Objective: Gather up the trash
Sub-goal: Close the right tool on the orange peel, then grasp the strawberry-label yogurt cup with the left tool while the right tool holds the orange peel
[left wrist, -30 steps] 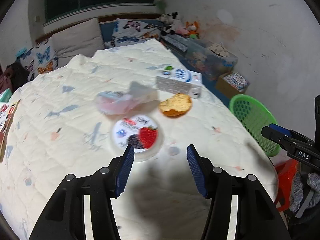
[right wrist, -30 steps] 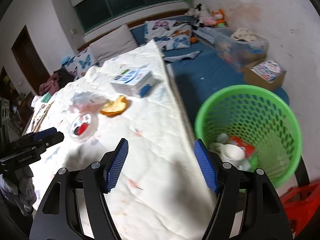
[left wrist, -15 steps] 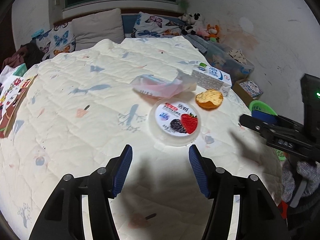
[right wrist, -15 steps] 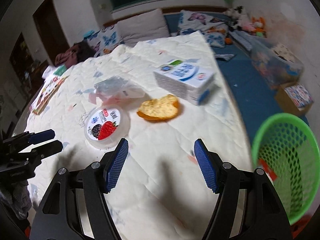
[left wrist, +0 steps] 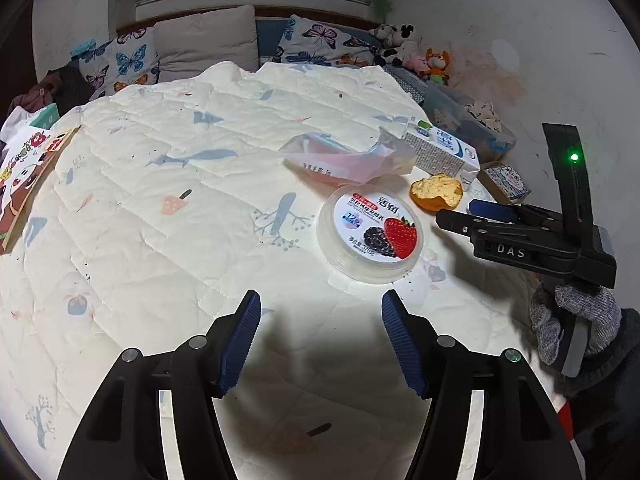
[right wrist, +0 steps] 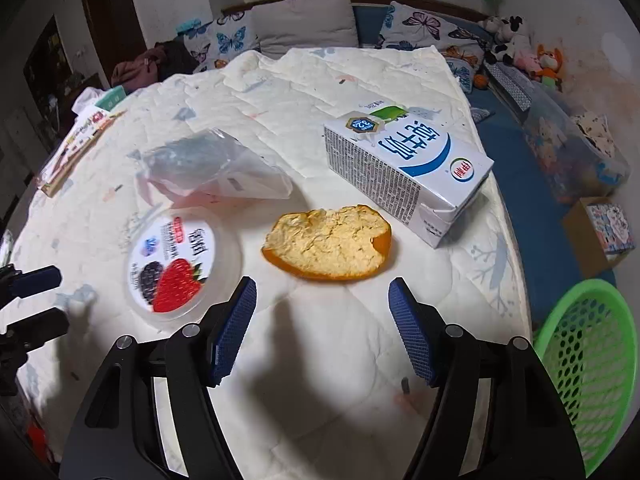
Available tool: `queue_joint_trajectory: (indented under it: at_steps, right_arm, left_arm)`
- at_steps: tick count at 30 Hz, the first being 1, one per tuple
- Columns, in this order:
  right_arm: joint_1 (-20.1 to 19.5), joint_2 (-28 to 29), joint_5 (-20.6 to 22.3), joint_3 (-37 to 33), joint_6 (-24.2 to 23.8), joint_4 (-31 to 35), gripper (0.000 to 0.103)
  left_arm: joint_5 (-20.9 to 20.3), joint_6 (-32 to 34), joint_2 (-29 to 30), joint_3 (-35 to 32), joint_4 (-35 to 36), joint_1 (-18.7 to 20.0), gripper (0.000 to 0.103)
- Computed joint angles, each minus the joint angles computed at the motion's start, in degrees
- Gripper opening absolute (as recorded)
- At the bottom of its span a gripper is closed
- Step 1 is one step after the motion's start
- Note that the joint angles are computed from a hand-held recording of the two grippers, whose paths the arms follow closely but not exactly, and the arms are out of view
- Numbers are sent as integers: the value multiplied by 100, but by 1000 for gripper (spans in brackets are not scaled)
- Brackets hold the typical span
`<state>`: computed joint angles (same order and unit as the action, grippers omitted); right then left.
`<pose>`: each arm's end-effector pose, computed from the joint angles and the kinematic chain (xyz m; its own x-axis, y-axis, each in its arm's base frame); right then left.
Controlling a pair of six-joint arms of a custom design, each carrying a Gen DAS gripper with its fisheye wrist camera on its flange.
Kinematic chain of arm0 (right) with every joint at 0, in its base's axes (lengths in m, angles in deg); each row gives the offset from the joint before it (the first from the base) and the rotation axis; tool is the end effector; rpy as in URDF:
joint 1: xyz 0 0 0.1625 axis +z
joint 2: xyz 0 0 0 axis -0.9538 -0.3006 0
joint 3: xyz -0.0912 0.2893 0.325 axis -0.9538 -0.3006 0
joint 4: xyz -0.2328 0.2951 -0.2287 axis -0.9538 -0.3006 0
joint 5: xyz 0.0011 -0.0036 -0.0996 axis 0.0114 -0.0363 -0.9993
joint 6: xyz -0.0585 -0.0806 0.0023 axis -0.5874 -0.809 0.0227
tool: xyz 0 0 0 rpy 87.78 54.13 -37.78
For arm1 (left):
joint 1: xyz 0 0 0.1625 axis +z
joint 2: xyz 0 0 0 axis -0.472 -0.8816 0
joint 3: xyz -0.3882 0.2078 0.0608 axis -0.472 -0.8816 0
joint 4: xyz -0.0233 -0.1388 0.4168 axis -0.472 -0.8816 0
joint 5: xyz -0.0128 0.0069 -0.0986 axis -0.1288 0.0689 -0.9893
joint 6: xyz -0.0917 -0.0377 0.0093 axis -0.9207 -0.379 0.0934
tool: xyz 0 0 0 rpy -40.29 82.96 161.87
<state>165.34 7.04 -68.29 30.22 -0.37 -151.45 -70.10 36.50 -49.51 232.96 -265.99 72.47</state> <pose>0.1379 -0.6045 0.0012 -0.5006 -0.7435 0.4435 -0.8324 0.5541 -0.0106 -0.1044 -0.4084 0.0695 -0.7861 -0.3289 -0.5233 0.1601 0.7093 -0.6864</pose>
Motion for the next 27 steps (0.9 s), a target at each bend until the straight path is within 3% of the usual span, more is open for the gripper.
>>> queue_joint_trajectory:
  at_steps: [16,27]
  right_arm:
    - [91,405,-175,-427,-46,-19,72]
    - [28,227,35,-231,42,-101,56]
  left_arm:
    - [-118,231,92,-99,-123,119,65]
    - [-236,842,305,-530,-85,399,70]
